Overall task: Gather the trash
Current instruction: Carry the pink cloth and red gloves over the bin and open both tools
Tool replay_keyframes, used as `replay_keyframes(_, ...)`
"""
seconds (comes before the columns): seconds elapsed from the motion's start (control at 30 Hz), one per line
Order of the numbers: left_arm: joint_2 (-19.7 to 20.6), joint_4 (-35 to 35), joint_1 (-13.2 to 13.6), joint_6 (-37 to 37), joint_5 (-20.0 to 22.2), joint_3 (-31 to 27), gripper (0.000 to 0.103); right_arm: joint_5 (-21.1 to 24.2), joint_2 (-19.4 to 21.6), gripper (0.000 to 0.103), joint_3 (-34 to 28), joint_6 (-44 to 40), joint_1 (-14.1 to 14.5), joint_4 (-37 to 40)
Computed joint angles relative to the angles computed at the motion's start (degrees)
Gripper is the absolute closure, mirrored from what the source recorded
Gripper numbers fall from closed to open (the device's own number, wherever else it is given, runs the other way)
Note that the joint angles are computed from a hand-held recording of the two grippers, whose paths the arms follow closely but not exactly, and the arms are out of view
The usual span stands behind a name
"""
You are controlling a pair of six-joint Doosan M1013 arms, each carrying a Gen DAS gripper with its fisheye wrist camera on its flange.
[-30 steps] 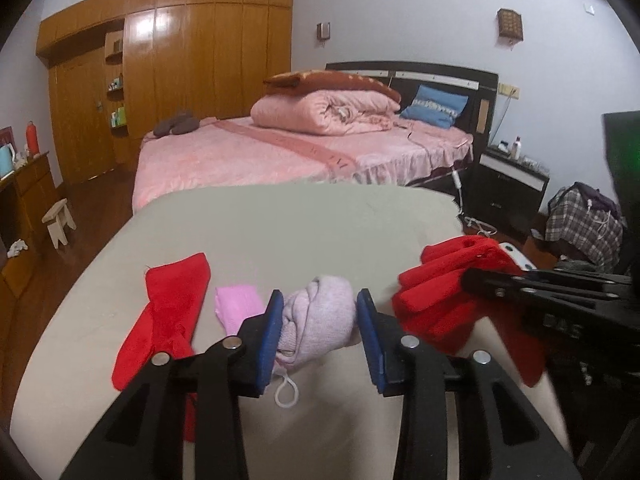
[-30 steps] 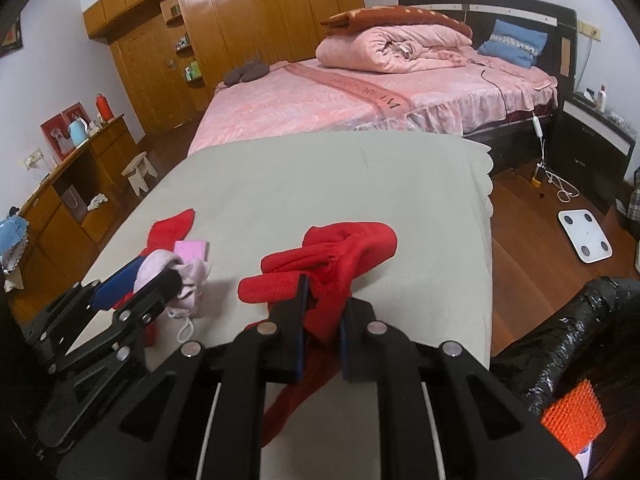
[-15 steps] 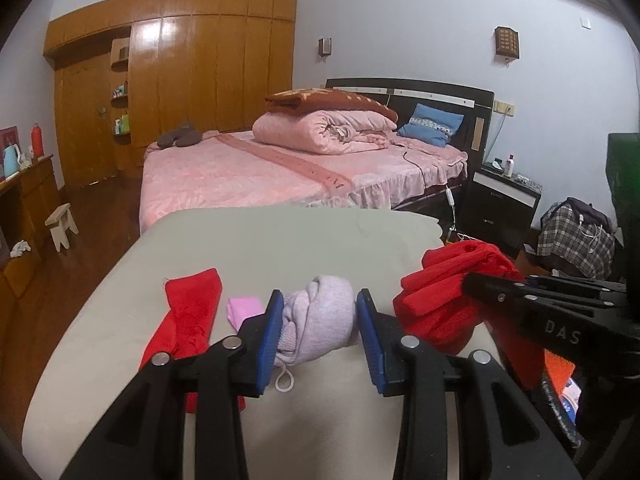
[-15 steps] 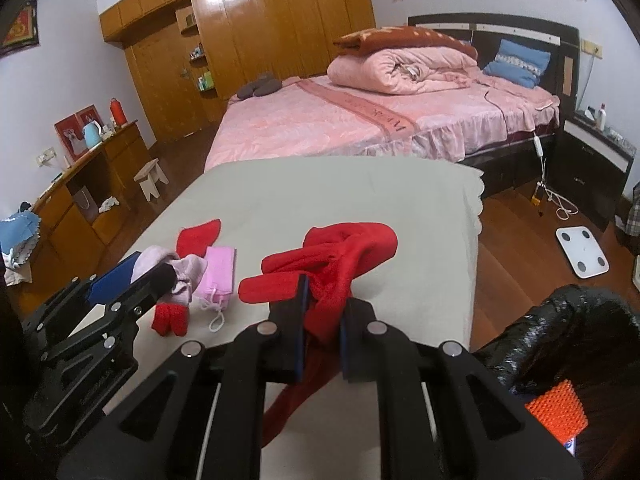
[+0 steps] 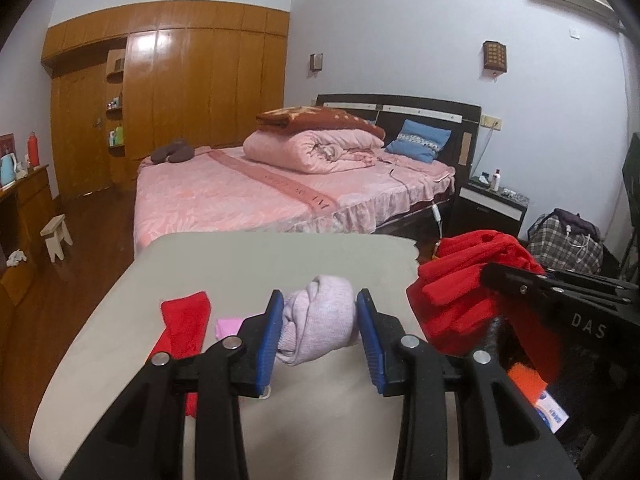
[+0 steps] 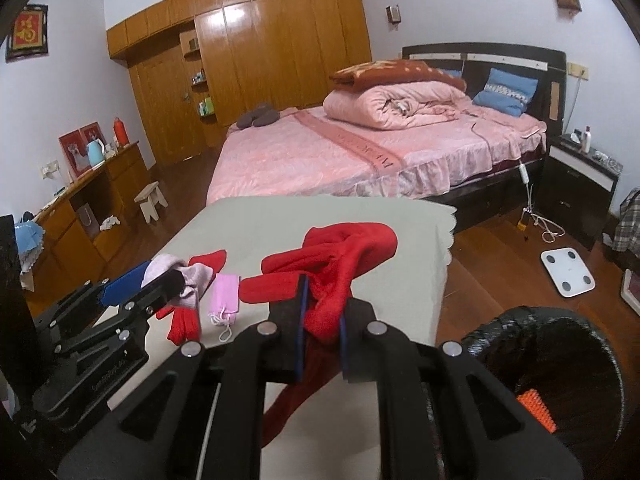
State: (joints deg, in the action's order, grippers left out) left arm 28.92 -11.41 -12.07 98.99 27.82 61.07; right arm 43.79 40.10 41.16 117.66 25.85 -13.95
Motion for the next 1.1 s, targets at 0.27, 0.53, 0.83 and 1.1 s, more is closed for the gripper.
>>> replay_keyframes(0.27, -0.87, -7.22, -1.23, 7.29, -0.26, 0.23, 0.066, -2.89, -5.51, 0.091, 8.22, 6.92, -0.35, -7.14)
replay_keyframes(0.53, -1.08, -18.27, -3.12, 18.77, 1.37, 0.03, 0.066, -3.24, -10.71, 0.091, 16.66, 16.41, -1.13, -15.55)
replay_keyframes(0.83, 0.21, -26.22, -5.65, 27.01, 5.08, -2.31, 0.066, -1.77, -14.9, 0.091, 23.85, 25.47, -1.9, -22.73)
replay_keyframes(1.1, 1.34, -28.69, -7.6, 30.88, 8.08, -3.79, 0.066, -0.48, -17.06, 0.091, 27.92, 30.18, -2.67, -26.03)
